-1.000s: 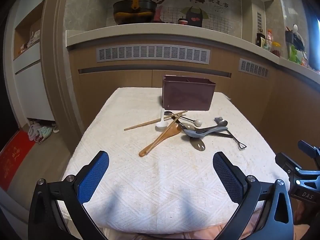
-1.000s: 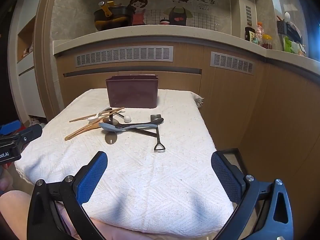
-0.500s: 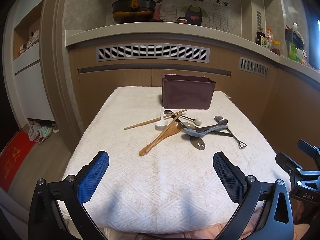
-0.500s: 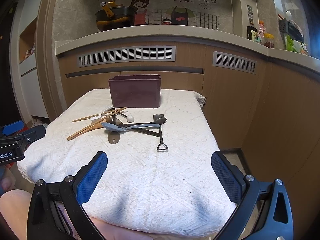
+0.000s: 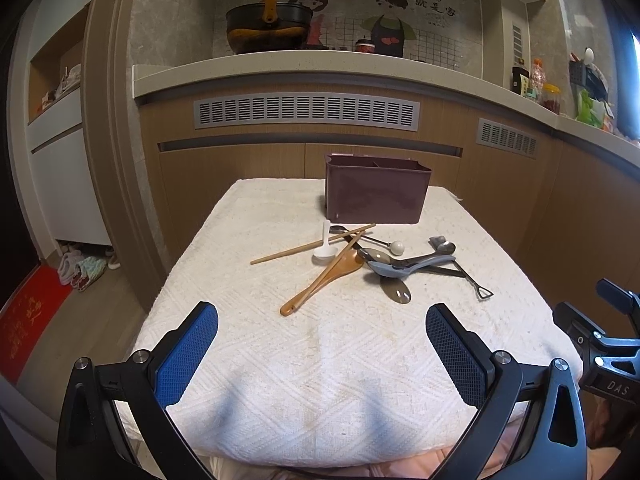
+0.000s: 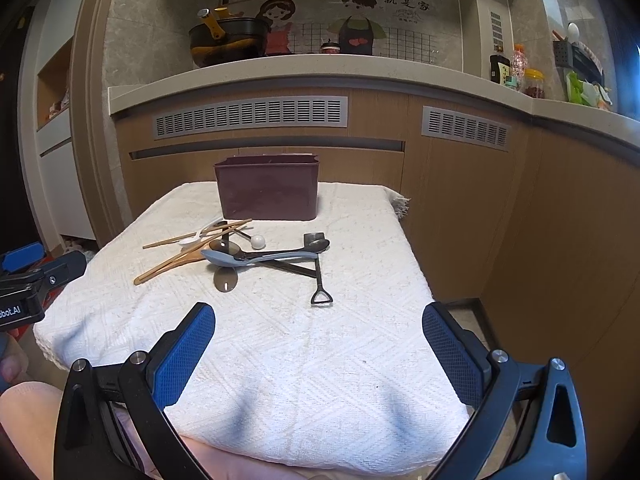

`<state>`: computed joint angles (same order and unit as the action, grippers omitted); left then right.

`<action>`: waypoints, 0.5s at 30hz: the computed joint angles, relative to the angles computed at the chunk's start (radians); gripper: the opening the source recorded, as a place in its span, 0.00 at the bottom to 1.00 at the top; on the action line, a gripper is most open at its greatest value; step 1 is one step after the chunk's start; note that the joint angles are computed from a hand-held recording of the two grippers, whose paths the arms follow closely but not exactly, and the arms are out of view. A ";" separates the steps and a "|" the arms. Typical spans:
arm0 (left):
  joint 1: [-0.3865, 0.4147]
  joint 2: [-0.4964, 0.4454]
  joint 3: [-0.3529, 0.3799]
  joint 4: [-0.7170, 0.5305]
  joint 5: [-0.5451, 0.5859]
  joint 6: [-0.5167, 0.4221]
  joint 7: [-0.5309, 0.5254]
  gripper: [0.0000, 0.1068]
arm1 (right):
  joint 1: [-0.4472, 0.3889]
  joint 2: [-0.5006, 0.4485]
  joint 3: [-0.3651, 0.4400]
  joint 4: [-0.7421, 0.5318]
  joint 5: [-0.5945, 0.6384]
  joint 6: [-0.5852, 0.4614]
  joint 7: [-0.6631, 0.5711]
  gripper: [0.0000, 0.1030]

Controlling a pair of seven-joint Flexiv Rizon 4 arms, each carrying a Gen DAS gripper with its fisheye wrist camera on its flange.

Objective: Organize utensils

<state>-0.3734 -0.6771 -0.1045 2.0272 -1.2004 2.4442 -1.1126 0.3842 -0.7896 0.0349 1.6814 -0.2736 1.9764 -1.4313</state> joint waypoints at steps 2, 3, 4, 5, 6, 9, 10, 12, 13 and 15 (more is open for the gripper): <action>-0.001 0.000 0.000 -0.001 -0.004 0.002 0.000 0.96 | -0.004 0.000 0.005 -0.001 -0.003 -0.003 0.001 1.00; -0.001 0.000 0.000 0.000 -0.004 0.003 -0.001 0.96 | -0.002 0.000 0.002 -0.001 -0.001 -0.003 0.001 1.00; -0.001 0.000 -0.001 0.000 -0.004 0.005 -0.002 0.96 | 0.003 0.000 -0.003 -0.002 0.005 -0.001 0.001 1.00; -0.001 0.000 -0.001 -0.001 -0.007 0.006 0.000 0.96 | 0.001 -0.002 -0.001 -0.003 0.005 0.001 0.001 1.00; -0.001 -0.001 -0.002 -0.001 -0.008 0.005 0.002 0.96 | -0.001 -0.002 0.001 -0.003 0.004 0.001 0.002 1.00; 0.000 0.000 -0.003 -0.001 -0.009 0.006 0.003 0.96 | 0.000 -0.003 -0.001 -0.003 0.005 0.001 0.001 1.00; 0.000 0.000 -0.003 -0.001 -0.011 0.006 0.004 0.96 | 0.004 -0.002 -0.004 -0.002 0.009 0.002 0.001 1.00; 0.000 0.000 -0.004 -0.001 -0.012 0.007 0.004 0.96 | 0.002 -0.002 -0.003 -0.003 0.007 0.002 0.000 1.00; 0.000 0.000 -0.004 -0.001 -0.012 0.007 0.004 0.96 | 0.006 -0.002 -0.007 -0.003 0.010 0.002 0.000 1.00; 0.001 0.000 -0.004 0.000 -0.010 0.007 0.003 0.96 | 0.006 -0.003 -0.008 -0.004 0.011 0.002 -0.001 1.00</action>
